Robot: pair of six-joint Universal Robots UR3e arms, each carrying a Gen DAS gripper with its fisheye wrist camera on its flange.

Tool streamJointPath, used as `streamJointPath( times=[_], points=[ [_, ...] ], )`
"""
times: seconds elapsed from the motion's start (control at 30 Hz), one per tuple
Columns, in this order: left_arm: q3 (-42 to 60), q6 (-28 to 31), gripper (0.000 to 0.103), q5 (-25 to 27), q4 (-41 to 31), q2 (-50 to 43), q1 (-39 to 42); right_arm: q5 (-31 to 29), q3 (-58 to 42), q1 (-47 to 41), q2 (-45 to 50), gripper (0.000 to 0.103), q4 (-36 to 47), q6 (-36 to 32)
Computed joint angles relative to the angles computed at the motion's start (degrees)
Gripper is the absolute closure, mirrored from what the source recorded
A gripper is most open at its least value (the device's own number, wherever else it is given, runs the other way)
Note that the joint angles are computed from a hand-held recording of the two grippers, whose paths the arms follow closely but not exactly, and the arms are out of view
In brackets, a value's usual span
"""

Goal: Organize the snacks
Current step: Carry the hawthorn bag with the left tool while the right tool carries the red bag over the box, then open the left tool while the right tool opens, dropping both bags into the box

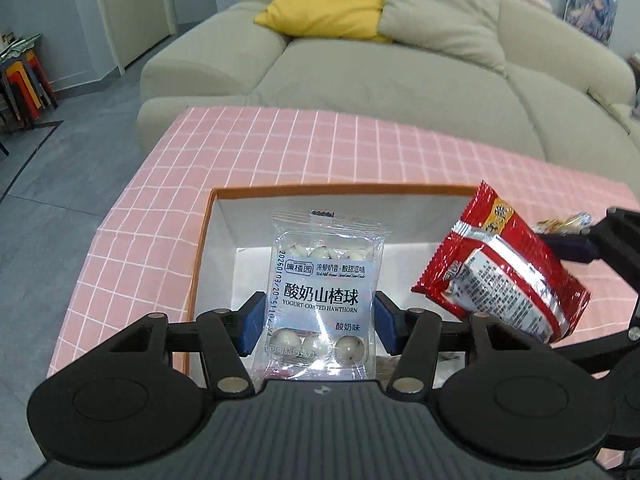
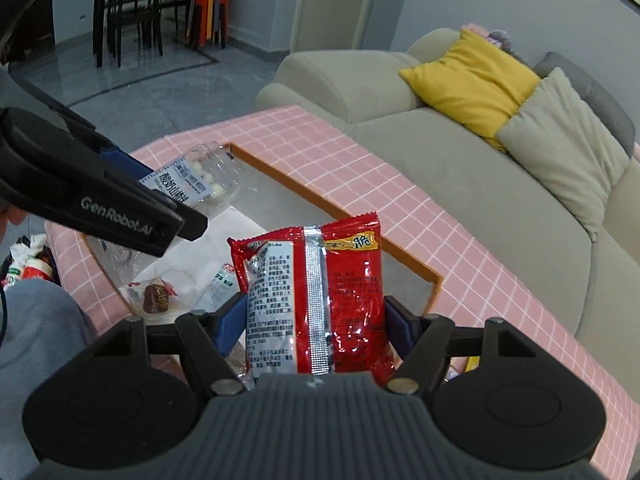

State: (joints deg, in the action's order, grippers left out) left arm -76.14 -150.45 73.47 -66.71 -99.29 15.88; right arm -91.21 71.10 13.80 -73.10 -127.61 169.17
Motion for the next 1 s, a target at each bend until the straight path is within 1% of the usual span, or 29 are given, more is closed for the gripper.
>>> streamJointPath(
  times=[0.23,0.63,0.83,0.87,0.9,0.93,1.0],
  points=[
    [4.06,1.61,0.039,6.30,1.33,-7.53,-2.89,-1.22,-9.45,0.65,10.57,0.034,3.18,-2.36],
    [11.47,4.01,0.037,12.12,-2.37,-16.88,-5.89,0.60,-24.67,0.63,22.28,0.034,14.27,-4.45],
    [13.63,4.15,0.036,13.95,-4.39,-19.38,-6.31,1.34,-27.35,0.41,24.84,0.034,17.36,-3.14],
    [13.61,4.25,0.036,14.24,-4.45,-19.54,-6.35,1.42,-27.85,0.30,25.16,0.035,17.88,-3.05],
    [13.28,4.34,0.037,14.37,-4.27,-19.43,-6.35,1.47,-28.25,0.18,25.55,0.035,18.05,-2.97],
    [13.69,4.44,0.041,14.33,-4.25,-19.70,-6.36,1.39,-27.73,0.11,25.38,0.035,17.48,-2.89],
    [13.36,4.38,0.041,13.87,-4.17,-19.31,-6.12,1.75,-27.02,-0.14,24.78,0.034,17.06,-2.87]
  ],
)
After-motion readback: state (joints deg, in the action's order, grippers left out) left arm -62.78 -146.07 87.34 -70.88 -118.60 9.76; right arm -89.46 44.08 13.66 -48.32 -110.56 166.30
